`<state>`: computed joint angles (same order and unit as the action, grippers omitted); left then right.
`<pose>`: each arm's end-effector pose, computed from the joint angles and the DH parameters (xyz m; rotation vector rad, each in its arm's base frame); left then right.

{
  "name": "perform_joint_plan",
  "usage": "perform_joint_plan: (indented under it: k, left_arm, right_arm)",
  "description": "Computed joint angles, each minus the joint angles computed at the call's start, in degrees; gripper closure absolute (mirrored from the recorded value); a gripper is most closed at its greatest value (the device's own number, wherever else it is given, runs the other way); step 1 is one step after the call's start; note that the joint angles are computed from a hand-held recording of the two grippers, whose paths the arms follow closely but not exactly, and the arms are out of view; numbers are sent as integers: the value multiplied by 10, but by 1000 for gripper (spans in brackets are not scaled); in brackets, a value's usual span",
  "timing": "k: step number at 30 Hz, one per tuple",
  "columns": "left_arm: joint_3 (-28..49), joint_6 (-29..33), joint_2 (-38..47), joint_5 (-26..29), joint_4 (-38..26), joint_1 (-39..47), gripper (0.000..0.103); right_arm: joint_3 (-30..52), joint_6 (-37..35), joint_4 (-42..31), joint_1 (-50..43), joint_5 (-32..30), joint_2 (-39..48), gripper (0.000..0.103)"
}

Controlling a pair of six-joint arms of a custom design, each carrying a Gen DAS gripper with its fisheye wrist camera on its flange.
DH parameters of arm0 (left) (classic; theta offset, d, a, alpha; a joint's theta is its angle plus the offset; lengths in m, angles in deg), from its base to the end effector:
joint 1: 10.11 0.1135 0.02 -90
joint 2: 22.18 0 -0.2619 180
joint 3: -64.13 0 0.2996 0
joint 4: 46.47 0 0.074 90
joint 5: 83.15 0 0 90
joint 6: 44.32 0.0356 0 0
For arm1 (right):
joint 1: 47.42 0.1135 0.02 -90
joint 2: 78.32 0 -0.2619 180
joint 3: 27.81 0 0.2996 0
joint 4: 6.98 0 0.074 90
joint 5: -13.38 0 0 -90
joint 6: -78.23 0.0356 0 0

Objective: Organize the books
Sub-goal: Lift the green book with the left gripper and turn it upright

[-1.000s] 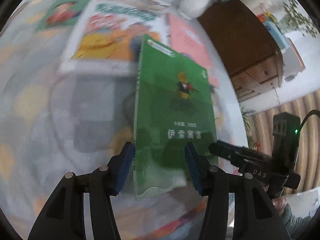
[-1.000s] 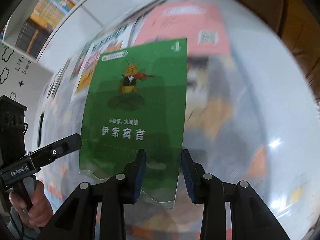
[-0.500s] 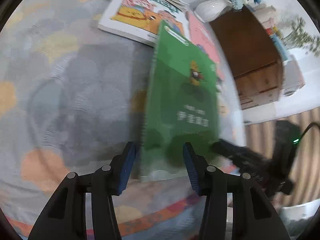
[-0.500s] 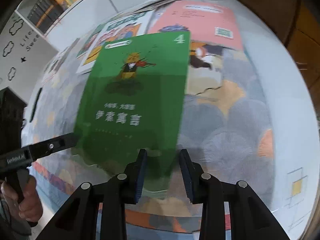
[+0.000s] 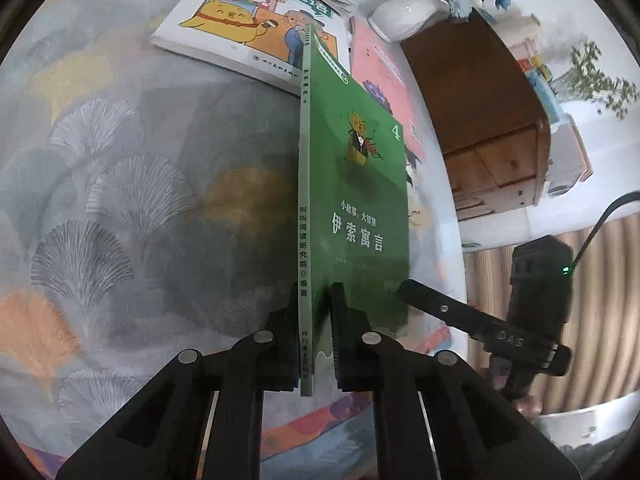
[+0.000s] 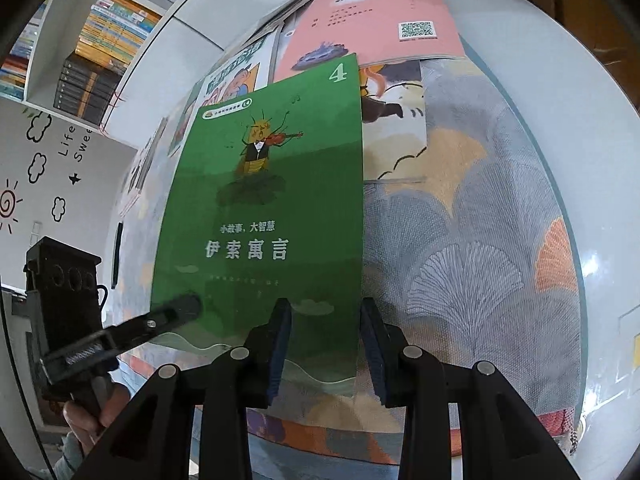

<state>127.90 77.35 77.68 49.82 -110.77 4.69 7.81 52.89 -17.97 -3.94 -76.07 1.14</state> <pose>0.2855 0.0503 0.0966 0.3110 2.7786 -1.1108 0.1826 0.1727 0.0739 0.4988 2.6456 0.6833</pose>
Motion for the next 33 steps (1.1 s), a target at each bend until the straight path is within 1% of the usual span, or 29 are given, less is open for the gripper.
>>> perform_joint_plan:
  k: [2,3,4,5,6,7,9,10,12,15,16,18,19,20,21,22,23,24,26,29,30,31,33]
  left_arm:
    - [28,22,32,50,-55,11,96]
    - [56,49,65,92,-109,23,96]
    - [75,67,86,118,-148,28,96]
    - [90,79,100,139,-176,30,96]
    - [100,87,111,152,-194,32,96]
    - [112,94,126,165,-214,32,95]
    - [127,100,150,184,-240,32,95]
    - [134,103,164,191,-253,34,95]
    - [144,109,187,205,-276,38,95]
    - [142,112,203,215,-291,43,95]
    - [139,103,204,218,-284,40,95]
    - [135,105,198,209,-278,42,95]
    - [132,104,192,204,-276,42,95]
    - [129,101,184,197,-270,41,95]
    - [130,103,179,191,-271,41,95]
    - [128,102,173,182,-267,42,95]
    - [123,93,160,171,-250,40,96]
    - [121,91,154,161,-241,41,96]
    - [114,80,131,128,-207,37,96]
    - [99,80,93,92,-174,29,96]
    - [98,88,86,89,-174,30,96]
    - [103,105,87,94,-187,36,96]
    - [118,128,91,104,-212,48,96]
  right_arm:
    - [-20,7,16,-15,-25,-17,68]
    - [-28,16,28,-17,-36,-21,66]
    - [-55,29,64,-36,-72,-37,63]
    - [-78,43,106,-53,-100,-43,56]
    - [-94,58,135,-59,-114,-48,50]
    - [-128,82,198,-77,-142,-52,48]
    - [-161,112,287,-98,-172,-32,46]
    - [-177,133,350,-110,-188,-7,46]
    - [-189,155,420,-116,-196,28,45]
    - [-184,162,455,-113,-201,54,45]
    - [-179,162,459,-110,-200,59,45]
    - [-164,154,427,-97,-188,48,45]
    - [-139,144,409,-100,-189,59,45]
    - [-128,131,368,-92,-176,42,45]
    - [-118,116,319,-82,-155,18,51]
    - [-112,103,295,-77,-141,7,54]
    - [-101,86,237,-67,-118,-20,56]
    - [-94,75,216,-62,-105,-23,60]
    - [-74,42,142,-46,-66,-50,66]
    - [-36,8,61,-22,-22,-61,66]
    - [-27,1,48,-17,-13,-58,67]
    - [-12,-11,24,-8,3,-60,67]
    - [1,-23,6,1,19,-62,68]
